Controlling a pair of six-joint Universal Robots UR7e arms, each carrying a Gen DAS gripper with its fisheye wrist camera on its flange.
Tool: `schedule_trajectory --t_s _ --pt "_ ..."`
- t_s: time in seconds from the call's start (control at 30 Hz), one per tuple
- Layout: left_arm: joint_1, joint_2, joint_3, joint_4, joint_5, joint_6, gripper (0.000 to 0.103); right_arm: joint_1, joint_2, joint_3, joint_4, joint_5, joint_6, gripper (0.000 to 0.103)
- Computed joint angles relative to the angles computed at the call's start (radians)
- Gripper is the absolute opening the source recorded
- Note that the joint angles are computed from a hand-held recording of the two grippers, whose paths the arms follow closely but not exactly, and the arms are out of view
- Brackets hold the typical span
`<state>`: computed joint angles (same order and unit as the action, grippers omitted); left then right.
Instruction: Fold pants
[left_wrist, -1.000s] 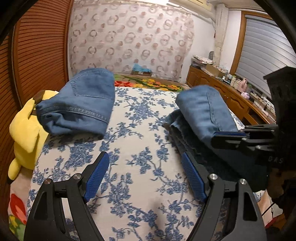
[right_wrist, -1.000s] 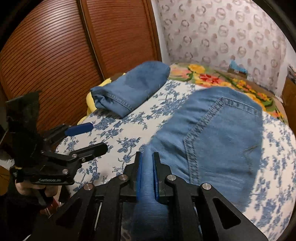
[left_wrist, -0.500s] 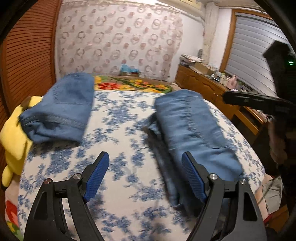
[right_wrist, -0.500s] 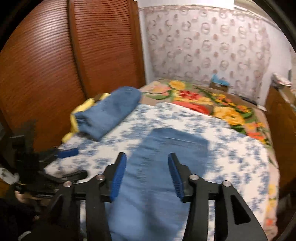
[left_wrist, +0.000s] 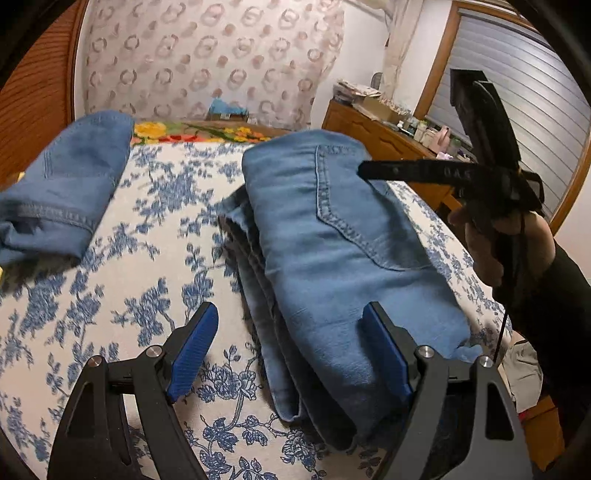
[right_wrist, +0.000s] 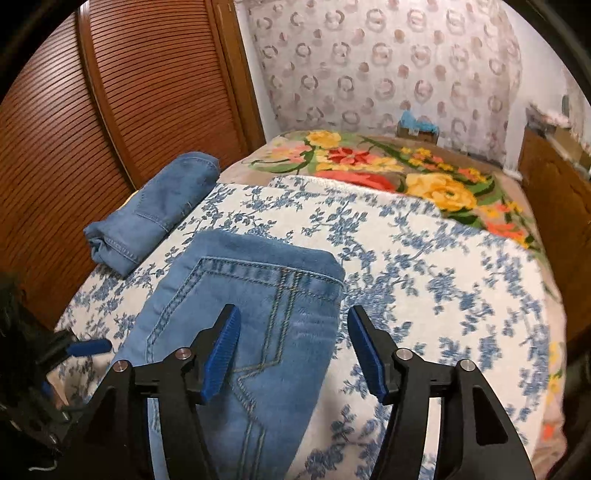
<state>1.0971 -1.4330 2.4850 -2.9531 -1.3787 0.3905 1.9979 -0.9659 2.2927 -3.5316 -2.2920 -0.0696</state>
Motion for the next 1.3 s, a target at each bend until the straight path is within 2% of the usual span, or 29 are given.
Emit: schedule_trajectory --t_s 0.07,0.2,0.27,0.3,0.6,0.63,0.67,0.73,0.83,0.9,0.93,1.03,1.07,1.1,1.13,1.17,1.2,1.27,1.3 --pt "0.013 0.009 -0.004 0.004 -0.009 -0.007 0.081 -0.023 0.0 0.002 -0.005 0.015 -0.004 0.074" --pt "0.028 0.021 -0.01 0.012 -0.02 -0.022 0.081 -0.082 0.018 -0.016 0.0 0.054 -0.008 0.078" --pt "0.033 0.021 -0.011 0.013 -0.026 -0.025 0.081 -0.091 0.036 -0.035 0.013 0.029 -0.004 0.083" --pt "0.032 0.02 -0.01 0.013 -0.025 -0.026 0.081 -0.098 0.044 -0.04 0.008 0.026 0.003 0.083" --pt "0.035 0.006 -0.006 0.024 -0.035 -0.034 0.081 -0.176 0.055 -0.045 -0.001 0.162 0.037 0.081" --pt "0.041 0.002 -0.008 0.032 -0.05 -0.038 0.078 -0.18 0.056 -0.042 -0.006 0.173 0.033 0.081" --pt "0.059 -0.004 -0.017 0.058 -0.095 -0.043 0.069 -0.185 0.055 -0.04 -0.001 0.182 0.032 0.081" --pt "0.079 -0.009 -0.027 0.093 -0.138 -0.062 0.064 -0.193 0.052 -0.039 0.004 0.19 0.034 0.08" --pt "0.098 0.0 -0.037 0.114 -0.163 -0.077 0.064 -0.206 0.039 -0.028 0.015 0.232 0.051 0.076" --pt "0.122 0.008 -0.049 0.129 -0.198 -0.1 0.064 -0.214 0.038 -0.026 0.014 0.258 0.042 0.065" --pt "0.125 0.009 -0.046 0.122 -0.203 -0.101 0.064 -0.219 0.031 -0.021 0.016 0.279 0.044 0.063" --pt "0.105 0.009 -0.033 0.108 -0.178 -0.098 0.064 -0.221 0.03 -0.016 0.01 0.301 0.041 0.05" --pt "0.102 0.007 -0.032 0.115 -0.179 -0.096 0.063 -0.216 0.032 -0.016 0.009 0.3 0.038 0.043" --pt "0.103 0.008 -0.034 0.127 -0.189 -0.096 0.059 -0.207 0.036 -0.018 0.002 0.292 0.033 0.034" --pt "0.111 0.019 -0.047 0.152 -0.204 -0.095 0.048 -0.196 0.042 -0.016 -0.022 0.28 0.016 0.031" --pt "0.107 0.018 -0.039 0.134 -0.195 -0.089 0.042 -0.179 0.051 -0.015 -0.051 0.262 0.001 0.027" --pt "0.108 0.015 -0.037 0.131 -0.195 -0.082 0.038 -0.163 0.059 -0.014 -0.078 0.245 -0.008 0.026" --pt "0.123 0.004 -0.043 0.14 -0.223 -0.08 0.016 -0.128 0.077 -0.02 -0.117 0.211 -0.019 0.023" --pt "0.13 -0.005 -0.052 0.162 -0.241 -0.079 0.016 -0.11 0.084 -0.025 -0.133 0.198 -0.026 0.022"
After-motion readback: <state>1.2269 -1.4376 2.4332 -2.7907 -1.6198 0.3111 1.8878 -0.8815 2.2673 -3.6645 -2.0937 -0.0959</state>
